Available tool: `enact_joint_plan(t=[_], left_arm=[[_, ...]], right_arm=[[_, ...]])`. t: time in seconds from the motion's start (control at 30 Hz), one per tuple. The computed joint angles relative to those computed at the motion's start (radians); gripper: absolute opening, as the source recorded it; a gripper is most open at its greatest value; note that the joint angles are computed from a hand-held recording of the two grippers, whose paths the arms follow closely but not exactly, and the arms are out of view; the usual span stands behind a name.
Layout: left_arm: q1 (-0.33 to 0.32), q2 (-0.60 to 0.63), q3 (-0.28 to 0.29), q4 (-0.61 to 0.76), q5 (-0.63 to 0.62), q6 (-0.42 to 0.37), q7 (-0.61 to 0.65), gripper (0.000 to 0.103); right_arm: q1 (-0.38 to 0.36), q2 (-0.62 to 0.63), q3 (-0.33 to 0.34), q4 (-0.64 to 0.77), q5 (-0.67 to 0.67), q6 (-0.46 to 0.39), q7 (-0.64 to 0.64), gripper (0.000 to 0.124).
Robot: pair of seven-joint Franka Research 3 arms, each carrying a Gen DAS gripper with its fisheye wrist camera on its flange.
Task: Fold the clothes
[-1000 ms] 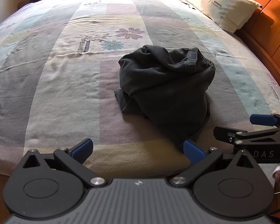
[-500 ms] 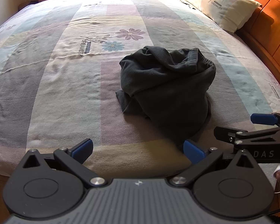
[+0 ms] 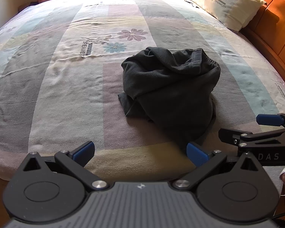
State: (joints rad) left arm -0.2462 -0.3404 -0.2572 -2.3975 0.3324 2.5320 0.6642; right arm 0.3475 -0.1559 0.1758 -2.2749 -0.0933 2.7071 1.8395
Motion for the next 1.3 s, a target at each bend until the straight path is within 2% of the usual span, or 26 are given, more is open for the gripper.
enact_joint_plan(t=[0.77,1.03,1.3], left_arm=[[0.007,0.042,0.012,0.028,-0.009,0.004,0.04,0.102],[0.009,0.048,0.019,0.024,-0.021,0.016,0.057,0.102],[0.015,0.076,0.025,0.04,-0.022,0.034,0.091,0.102]], right_arm=[[0.006,0.043,-0.014,0.034,0.011,-0.002,-0.016,0.103],[0.019,0.066,-0.027,0.052,0.071,-0.017,-0.058,0.103],[0.017,0.085,-0.03,0.068,0.049,-0.016,-0.041,0.103]])
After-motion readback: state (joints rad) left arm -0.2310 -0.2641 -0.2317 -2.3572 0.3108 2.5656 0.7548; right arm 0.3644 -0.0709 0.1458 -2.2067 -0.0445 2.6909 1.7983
